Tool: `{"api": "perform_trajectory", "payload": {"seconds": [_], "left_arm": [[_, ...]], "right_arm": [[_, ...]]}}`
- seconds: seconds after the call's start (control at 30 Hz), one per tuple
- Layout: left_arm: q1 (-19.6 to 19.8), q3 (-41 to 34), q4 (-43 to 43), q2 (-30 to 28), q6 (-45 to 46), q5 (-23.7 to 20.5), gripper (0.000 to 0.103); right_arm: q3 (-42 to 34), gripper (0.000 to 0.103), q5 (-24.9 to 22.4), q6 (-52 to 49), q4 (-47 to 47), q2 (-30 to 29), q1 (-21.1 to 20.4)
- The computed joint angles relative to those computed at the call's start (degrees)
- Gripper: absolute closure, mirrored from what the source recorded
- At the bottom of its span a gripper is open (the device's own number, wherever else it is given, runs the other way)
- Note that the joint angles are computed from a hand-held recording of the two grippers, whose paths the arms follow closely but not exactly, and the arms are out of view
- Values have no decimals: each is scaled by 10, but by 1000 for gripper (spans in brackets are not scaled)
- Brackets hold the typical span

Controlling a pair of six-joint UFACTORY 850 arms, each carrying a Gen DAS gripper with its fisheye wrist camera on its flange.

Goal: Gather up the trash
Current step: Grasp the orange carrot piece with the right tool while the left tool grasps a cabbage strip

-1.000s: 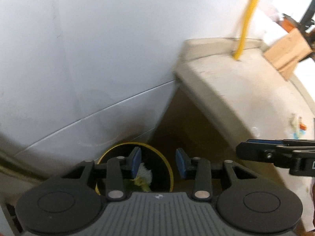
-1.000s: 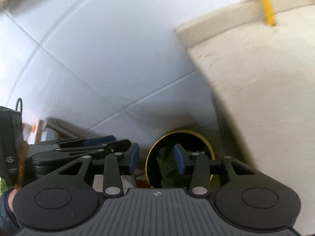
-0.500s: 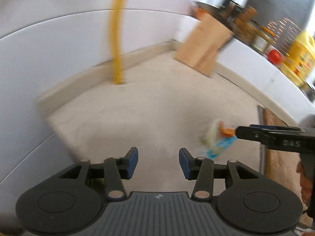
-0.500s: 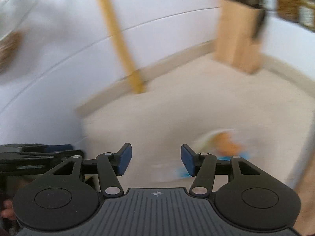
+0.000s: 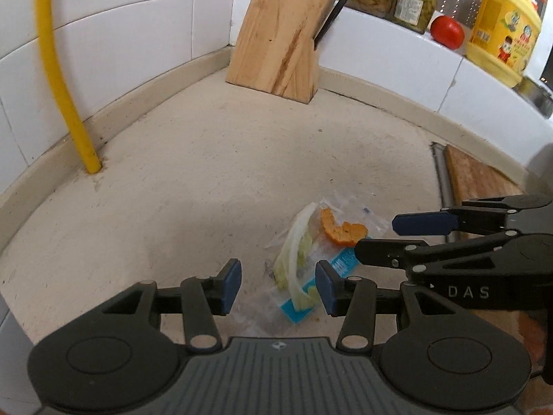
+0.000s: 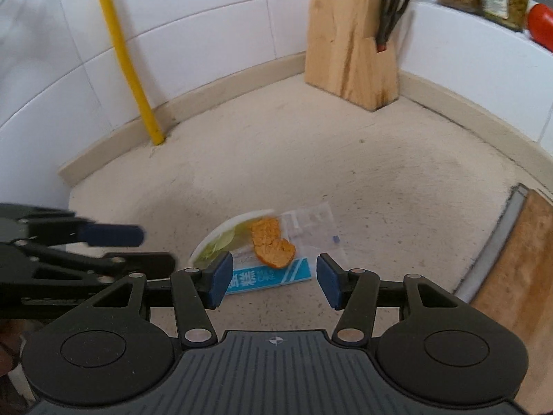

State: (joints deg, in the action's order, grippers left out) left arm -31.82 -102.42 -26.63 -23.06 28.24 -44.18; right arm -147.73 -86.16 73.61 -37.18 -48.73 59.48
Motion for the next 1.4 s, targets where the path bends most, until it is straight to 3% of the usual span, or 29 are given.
{"api": "perform_trajectory", "payload": {"seconds": [0.17,0.4,0.47,0.63,0.93,1.1,1.2,1.23,1.27,1.3,1.33,1.4], "left_arm": [[-5,-23,19,-23,-15,-1,62],[-11,-50,27,-53,-14,-18,62],[-15,-48,30,-53,0,-12,62],[-12,-68,6,-62,24,-47,88],[6,-30,-54,-20,89,-65,90],[-1,-25,-20,-19,78,-51,87],[-1,-26,-17,-20,69,-53,69],[0,-23,-20,-18,72,-49,63],[0,-20,-22,-16,73,-44,63],[-2,-19,-11,-16,66,-38,63],[-4,-17,0,-16,61,-31,63],[-4,-20,9,-20,51,-31,64]], "right_arm": [[73,54,59,1,22,40,-11],[148,54,114,11,47,80,-27],[161,62,123,9,57,87,-30],[164,81,127,15,65,87,-31],[187,92,143,46,49,114,-17],[228,87,153,67,53,140,-15],[247,80,164,80,51,151,-15],[249,73,168,81,46,151,-14],[249,59,174,77,45,150,-14],[250,53,181,73,43,150,-13],[248,48,184,67,38,148,-13],[237,51,184,43,41,138,-15]]}}
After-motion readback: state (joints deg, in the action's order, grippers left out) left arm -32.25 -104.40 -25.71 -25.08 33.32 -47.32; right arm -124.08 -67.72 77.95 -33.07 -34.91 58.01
